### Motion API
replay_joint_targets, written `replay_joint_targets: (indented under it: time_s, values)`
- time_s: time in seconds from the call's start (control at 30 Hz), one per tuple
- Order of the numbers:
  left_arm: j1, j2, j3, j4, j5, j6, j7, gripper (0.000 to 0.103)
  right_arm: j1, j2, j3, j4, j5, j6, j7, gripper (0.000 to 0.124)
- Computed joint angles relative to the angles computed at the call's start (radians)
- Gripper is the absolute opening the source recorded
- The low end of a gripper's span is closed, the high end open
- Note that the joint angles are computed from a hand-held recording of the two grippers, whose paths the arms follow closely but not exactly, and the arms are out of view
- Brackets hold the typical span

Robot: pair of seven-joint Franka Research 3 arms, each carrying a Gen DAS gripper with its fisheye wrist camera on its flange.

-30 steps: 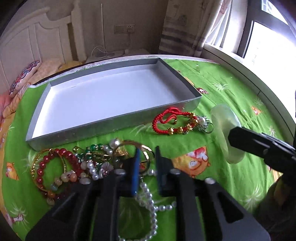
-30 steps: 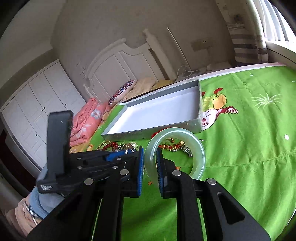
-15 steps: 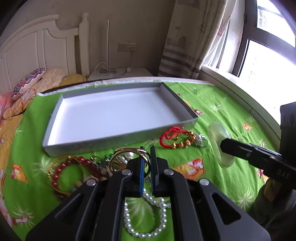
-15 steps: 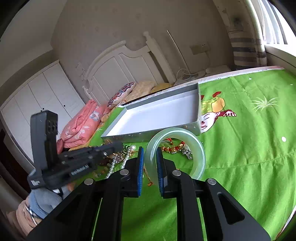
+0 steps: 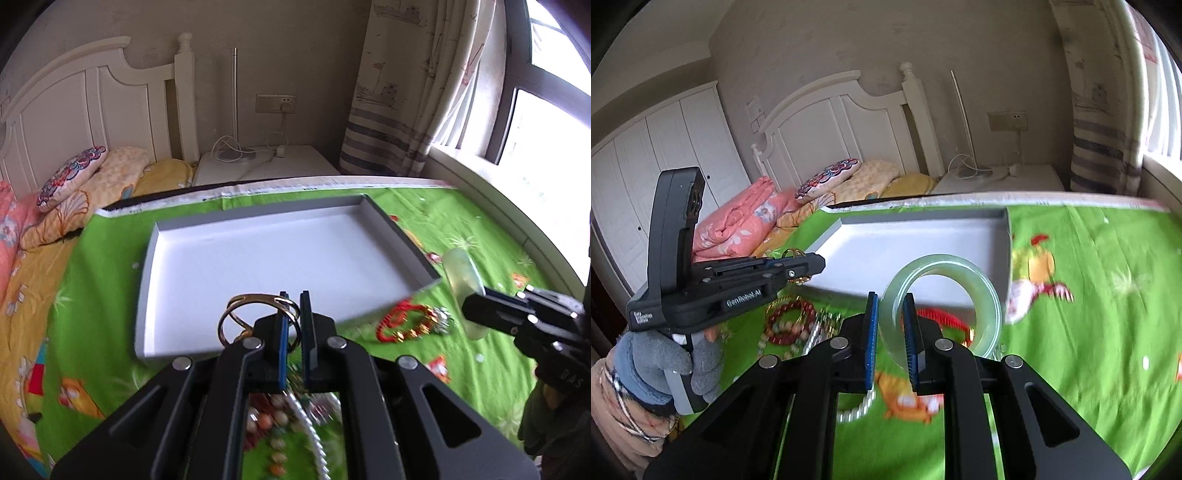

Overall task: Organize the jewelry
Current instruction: 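Grasp the pale jade bangle with the right tool while the left tool grasps a gold ring, then lower the jade bangle and gold ring into the tray and open both tools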

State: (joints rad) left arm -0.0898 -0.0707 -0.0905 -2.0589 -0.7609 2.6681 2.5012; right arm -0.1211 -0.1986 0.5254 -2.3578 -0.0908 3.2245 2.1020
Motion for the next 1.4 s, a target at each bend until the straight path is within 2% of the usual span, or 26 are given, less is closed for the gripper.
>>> replay_joint_targets:
  time_s: [0.07, 0.13, 0.2, 0.27, 0.37, 0.43, 0.5, 0.53, 0.57, 0.63, 0.67, 0.77, 0.8, 0.83, 0.93, 1.0, 1.07, 1.17, 1.2, 1.27, 1.3, 1.4]
  values:
    - [0.002, 0.032, -0.01, 0.029, 0.051, 0.021, -0.036, 0.005, -0.088, 0.047, 0.072, 0.075, -0.072, -0.051, 0.032, 0.016]
    - [0.008, 0.075, -0.022, 0.069, 0.117, 0.034, -0.096, 0.005, -0.184, 0.097, 0.151, 0.152, -0.231, -0.113, 0.136, 0.016]
    - [0.017, 0.115, -0.036, 0.11, 0.18, 0.038, -0.159, 0.005, -0.218, 0.164, 0.182, 0.236, -0.399, -0.189, 0.236, 0.016]
    - [0.028, 0.149, -0.05, 0.144, 0.239, 0.041, -0.21, 0.005, -0.191, 0.245, 0.168, 0.328, -0.504, -0.284, 0.287, 0.016]
    - [0.041, 0.199, -0.067, 0.184, 0.343, 0.051, -0.296, 0.006, -0.136, 0.323, 0.125, 0.404, -0.541, -0.362, 0.299, 0.016]
    - [0.055, 0.228, -0.077, 0.21, 0.383, 0.047, -0.336, 0.009, -0.102, 0.35, 0.091, 0.426, -0.559, -0.381, 0.32, 0.016]
    - [0.076, 0.244, -0.093, 0.222, 0.386, 0.037, -0.352, 0.015, -0.072, 0.352, 0.049, 0.425, -0.593, -0.355, 0.369, 0.017]
    - [0.09, 0.249, -0.102, 0.227, 0.37, 0.02, -0.348, 0.029, -0.063, 0.349, 0.039, 0.422, -0.567, -0.35, 0.36, 0.02]
    - [0.111, 0.247, -0.119, 0.224, 0.321, 0.005, -0.316, 0.053, -0.065, 0.34, 0.04, 0.409, -0.522, -0.335, 0.339, 0.028]
    - [0.129, 0.222, -0.138, 0.179, 0.242, 0.068, -0.253, 0.076, -0.047, 0.313, 0.014, 0.379, -0.52, -0.289, 0.341, 0.041]
    - [0.133, 0.206, -0.144, 0.15, 0.205, 0.107, -0.216, 0.076, -0.036, 0.3, -0.001, 0.367, -0.536, -0.275, 0.355, 0.043]
    - [0.135, 0.168, -0.141, 0.109, 0.122, 0.12, -0.142, 0.076, -0.007, 0.223, -0.052, 0.284, -0.6, -0.21, 0.436, 0.043]
    - [0.135, 0.145, -0.139, 0.083, 0.069, 0.138, -0.1, 0.077, 0.029, 0.213, -0.09, 0.269, -0.582, -0.197, 0.435, 0.043]
    - [0.129, 0.125, -0.132, 0.061, 0.026, 0.15, -0.068, 0.079, 0.03, 0.169, -0.106, 0.22, -0.634, -0.173, 0.506, 0.043]
    - [0.106, 0.052, -0.097, -0.01, -0.13, 0.161, 0.049, 0.089, 0.033, 0.087, -0.129, 0.128, -0.672, -0.135, 0.599, 0.043]
    - [0.088, -0.002, -0.062, -0.062, -0.204, 0.147, 0.091, 0.092, 0.069, 0.041, -0.168, 0.072, -0.653, -0.128, 0.613, 0.043]
    - [0.074, -0.05, -0.016, -0.11, -0.261, 0.102, 0.104, 0.095, 0.119, 0.007, -0.209, 0.025, -0.597, -0.132, 0.575, 0.043]
    - [0.059, -0.102, 0.041, -0.172, -0.265, 0.046, 0.047, 0.096, 0.136, -0.031, -0.216, -0.034, -0.544, -0.14, 0.536, 0.044]
    - [0.051, -0.114, 0.058, -0.187, -0.274, 0.03, 0.044, 0.096, 0.165, -0.039, -0.237, -0.054, -0.477, -0.138, 0.488, 0.045]
    - [0.041, -0.142, 0.086, -0.229, -0.29, 0.015, 0.052, 0.096, 0.13, -0.062, -0.209, -0.089, -0.467, -0.089, 0.496, 0.045]
    - [0.04, -0.149, 0.094, -0.238, -0.279, 0.007, 0.041, 0.096, 0.135, -0.066, -0.213, -0.097, -0.449, -0.077, 0.479, 0.046]
    - [0.028, -0.156, 0.131, -0.238, -0.327, -0.038, 0.068, 0.099, 0.211, -0.056, -0.265, -0.097, -0.366, -0.098, 0.383, 0.048]
